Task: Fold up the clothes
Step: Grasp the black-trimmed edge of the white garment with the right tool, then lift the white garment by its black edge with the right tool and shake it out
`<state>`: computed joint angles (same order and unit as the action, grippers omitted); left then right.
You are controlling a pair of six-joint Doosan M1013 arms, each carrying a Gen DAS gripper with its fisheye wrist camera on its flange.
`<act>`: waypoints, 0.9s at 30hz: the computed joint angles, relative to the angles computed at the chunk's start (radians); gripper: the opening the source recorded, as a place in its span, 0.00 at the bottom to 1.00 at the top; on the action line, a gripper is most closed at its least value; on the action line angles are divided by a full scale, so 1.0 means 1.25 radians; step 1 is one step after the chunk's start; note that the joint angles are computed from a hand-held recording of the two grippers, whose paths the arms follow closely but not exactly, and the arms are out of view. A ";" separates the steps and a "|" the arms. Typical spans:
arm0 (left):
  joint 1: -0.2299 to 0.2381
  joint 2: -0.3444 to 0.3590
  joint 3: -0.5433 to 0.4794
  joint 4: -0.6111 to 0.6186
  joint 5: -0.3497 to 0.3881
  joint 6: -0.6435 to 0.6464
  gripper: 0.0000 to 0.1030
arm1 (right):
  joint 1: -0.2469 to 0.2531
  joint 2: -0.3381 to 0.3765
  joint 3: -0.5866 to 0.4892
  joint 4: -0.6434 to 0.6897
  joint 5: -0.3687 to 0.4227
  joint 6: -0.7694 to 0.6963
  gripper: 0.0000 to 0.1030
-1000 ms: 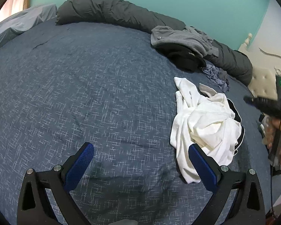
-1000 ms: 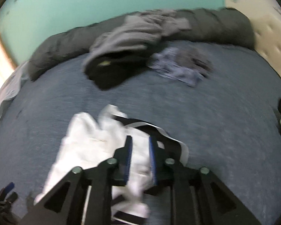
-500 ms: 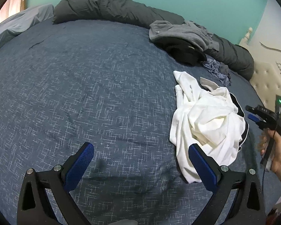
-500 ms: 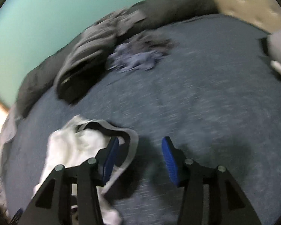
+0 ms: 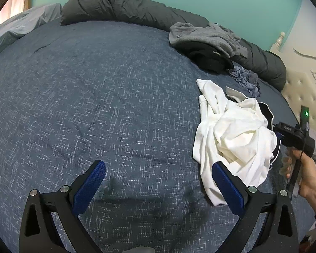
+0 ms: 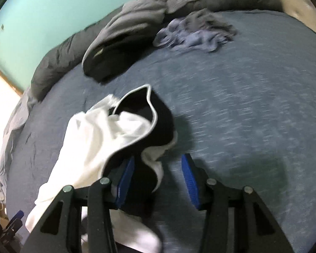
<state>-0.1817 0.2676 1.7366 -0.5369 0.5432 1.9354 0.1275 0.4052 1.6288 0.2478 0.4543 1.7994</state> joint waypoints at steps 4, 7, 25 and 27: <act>0.004 0.000 0.000 -0.008 0.003 0.007 1.00 | 0.001 0.012 -0.009 0.105 -0.009 -0.069 0.46; 0.006 0.001 -0.001 -0.011 0.004 0.008 1.00 | -0.004 0.012 -0.001 0.224 -0.014 -0.154 0.46; 0.020 -0.005 0.000 -0.038 0.006 0.017 1.00 | 0.092 0.031 -0.135 0.449 0.118 -0.562 0.08; 0.023 -0.004 -0.001 -0.034 0.006 0.010 1.00 | 0.097 0.045 -0.154 0.444 0.146 -0.552 0.09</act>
<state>-0.1533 0.2628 1.7354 -0.5792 0.5507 1.9482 0.2484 0.4620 1.4367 0.8033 0.6372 1.1096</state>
